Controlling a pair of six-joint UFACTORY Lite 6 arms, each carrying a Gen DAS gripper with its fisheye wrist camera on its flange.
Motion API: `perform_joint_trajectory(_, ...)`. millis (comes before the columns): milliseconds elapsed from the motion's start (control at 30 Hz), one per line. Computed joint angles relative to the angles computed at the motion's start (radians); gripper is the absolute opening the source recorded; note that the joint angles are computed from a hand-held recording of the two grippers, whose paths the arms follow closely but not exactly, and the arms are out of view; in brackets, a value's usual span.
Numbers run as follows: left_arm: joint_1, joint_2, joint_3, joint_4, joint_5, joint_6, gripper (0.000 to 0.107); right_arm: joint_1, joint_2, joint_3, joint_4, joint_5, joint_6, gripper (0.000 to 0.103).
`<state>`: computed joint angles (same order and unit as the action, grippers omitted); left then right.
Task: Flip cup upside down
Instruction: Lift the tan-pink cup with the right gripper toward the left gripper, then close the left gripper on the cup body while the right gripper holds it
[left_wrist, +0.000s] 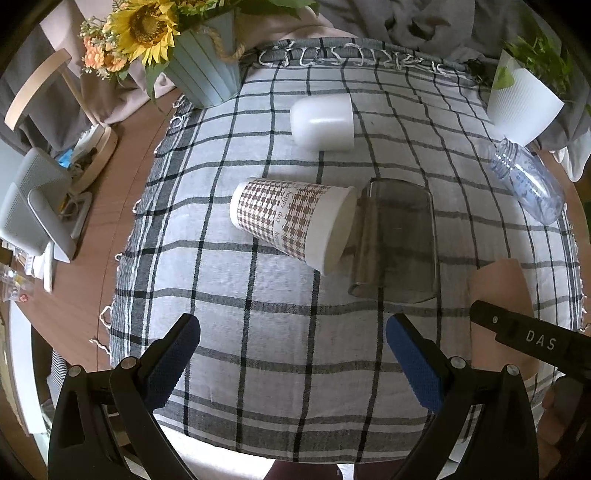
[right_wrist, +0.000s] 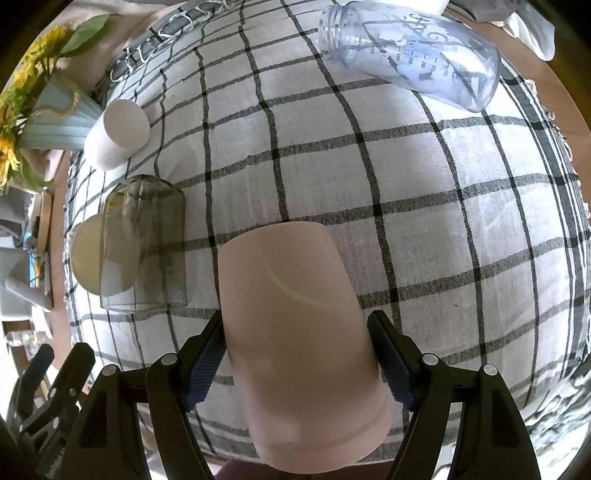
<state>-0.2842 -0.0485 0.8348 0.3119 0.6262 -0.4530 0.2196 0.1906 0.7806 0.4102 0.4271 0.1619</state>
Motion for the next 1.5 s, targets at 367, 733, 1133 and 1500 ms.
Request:
perform_joint_trajectory(367,-0.033,-0.041,0.038,-0.076,0.047,0.054,0.103,-0.057,-0.288,-0.136,0.036,0.005,-0.031,0.084)
perform_joint_trajectory(733,-0.229,-0.010,0.155,-0.109,0.108,0.030,0.103,-0.235,-0.667,-0.247,-0.090,0.145,0.026,0.084)
perform_joint_trajectory(1133,-0.373,0.208,0.366,-0.196,0.149,0.070,0.103,-0.678,-0.764,-0.339,0.147,0.287,-0.410,0.084)
perform_joint_trajectory(1500,-0.363,0.462,0.583,-0.369,0.219,0.146,0.103,-0.874,-0.686,-0.321,0.233,0.326,-0.577,0.084)
